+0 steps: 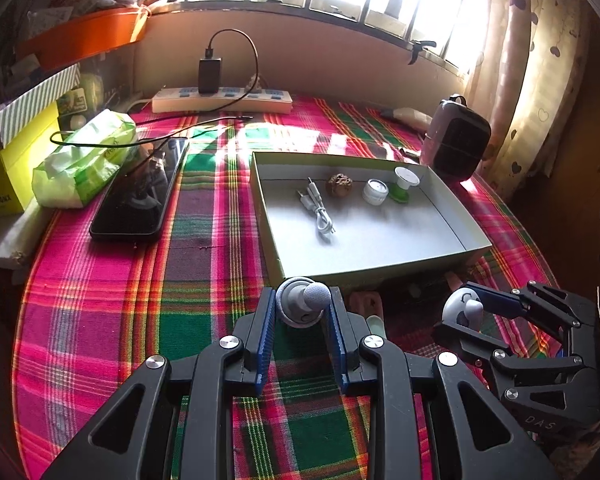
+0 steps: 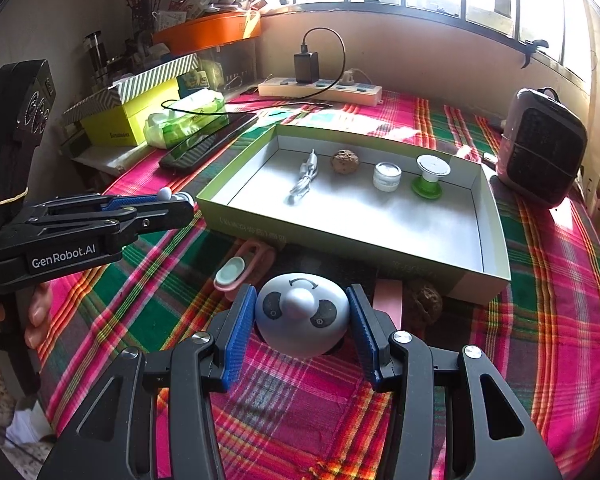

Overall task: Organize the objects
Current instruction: 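Lift and carry the stand and panda figure in both grippers over the tray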

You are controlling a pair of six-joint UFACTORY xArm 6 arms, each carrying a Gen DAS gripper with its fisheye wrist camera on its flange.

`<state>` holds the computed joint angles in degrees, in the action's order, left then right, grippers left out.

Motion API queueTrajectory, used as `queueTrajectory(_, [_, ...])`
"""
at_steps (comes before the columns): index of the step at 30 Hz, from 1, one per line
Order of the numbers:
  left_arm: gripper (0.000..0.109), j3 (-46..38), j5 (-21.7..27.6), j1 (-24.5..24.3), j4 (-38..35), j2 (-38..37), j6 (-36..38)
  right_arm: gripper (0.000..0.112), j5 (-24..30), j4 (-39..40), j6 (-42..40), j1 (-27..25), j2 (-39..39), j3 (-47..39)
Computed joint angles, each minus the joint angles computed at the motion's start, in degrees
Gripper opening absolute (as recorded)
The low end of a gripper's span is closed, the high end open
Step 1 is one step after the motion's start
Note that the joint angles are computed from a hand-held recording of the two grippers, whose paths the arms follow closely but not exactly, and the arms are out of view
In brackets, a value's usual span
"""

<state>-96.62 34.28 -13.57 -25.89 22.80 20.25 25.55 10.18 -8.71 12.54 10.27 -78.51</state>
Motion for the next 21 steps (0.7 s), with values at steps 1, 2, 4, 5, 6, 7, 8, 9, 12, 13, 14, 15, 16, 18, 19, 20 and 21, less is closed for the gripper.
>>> queueTrajectory(1, [0.023,-0.6,0.3,-0.1,0.0,0.4,0.0,0.048,0.0,-0.3,0.2,-0.1,0.1,-0.4])
queueTrajectory(2, [0.023,-1.3,0.5,-0.1,0.1,0.7,0.0,0.048,-0.1,-0.4,0.2,-0.1,0.3,-0.7])
queueTrajectory(4, [0.023,-2.6,0.7,-0.3,0.3,1.5,-0.3,0.048,0.0,-0.4,0.0,-0.3,0.6,-1.6])
queueTrajectory(5, [0.023,-3.2,0.9,-0.3,0.4,1.8,-0.2,0.048,0.1,-0.8,0.3,-0.4,0.9,-2.0])
queueTrajectory(6, [0.023,-4.1,1.3,-0.4,0.4,2.4,-0.3,0.048,0.2,-1.1,0.4,-0.5,1.2,-2.6])
queueTrajectory(7, [0.023,-5.1,1.8,-0.4,0.3,3.0,-0.2,0.048,0.3,-1.3,0.5,-0.6,1.5,-3.2])
queueTrajectory(8, [0.023,-6.3,2.4,-0.5,0.3,3.6,-0.2,0.048,0.4,-1.2,0.5,-0.7,1.9,-3.8])
queueTrajectory(9, [0.023,-7.4,2.9,-0.6,0.6,4.3,-0.7,0.048,0.5,-1.2,0.7,-0.8,2.4,-4.5])
queueTrajectory(12, [0.023,-9.9,3.4,-0.9,1.2,5.9,-0.7,0.048,1.2,-2.1,1.8,-1.3,4.1,-7.1])
queueTrajectory(13, [0.023,-11.1,3.9,-1.0,1.5,6.7,-0.9,0.048,1.4,-3.0,2.6,-1.5,4.8,-8.1])
queueTrajectory(14, [0.023,-12.5,4.4,-1.1,1.7,7.5,-1.1,0.048,1.8,-3.6,3.2,-1.6,5.6,-9.3])
queueTrajectory(15, [0.023,-14.1,5.0,-1.1,2.2,8.6,-1.6,0.048,2.3,-3.9,3.6,-1.9,6.4,-10.5])
queueTrajectory(16, [0.023,-15.5,5.5,-1.2,2.6,9.5,-2.1,0.048,3.0,-4.0,3.9,-2.1,7.3,-11.9])
queueTrajectory(18, [0.023,-18.2,6.2,-1.3,3.3,11.3,-2.4,0.048,4.1,-4.2,4.0,-2.5,9.2,-14.5])
queueTrajectory(19, [0.023,-19.8,6.9,-1.3,3.9,12.4,-2.9,0.048,4.9,-4.5,4.3,-2.7,10.4,-16.2])
queueTrajectory(20, [0.023,-22.1,8.0,-1.3,4.3,13.9,-3.5,0.048,5.7,-4.6,4.6,-2.9,11.5,-17.9])
queueTrajectory(21, [0.023,-24.1,8.9,-1.3,4.9,15.3,-4.2,0.048,6.6,-4.2,4.5,-3.1,12.7,-19.6])
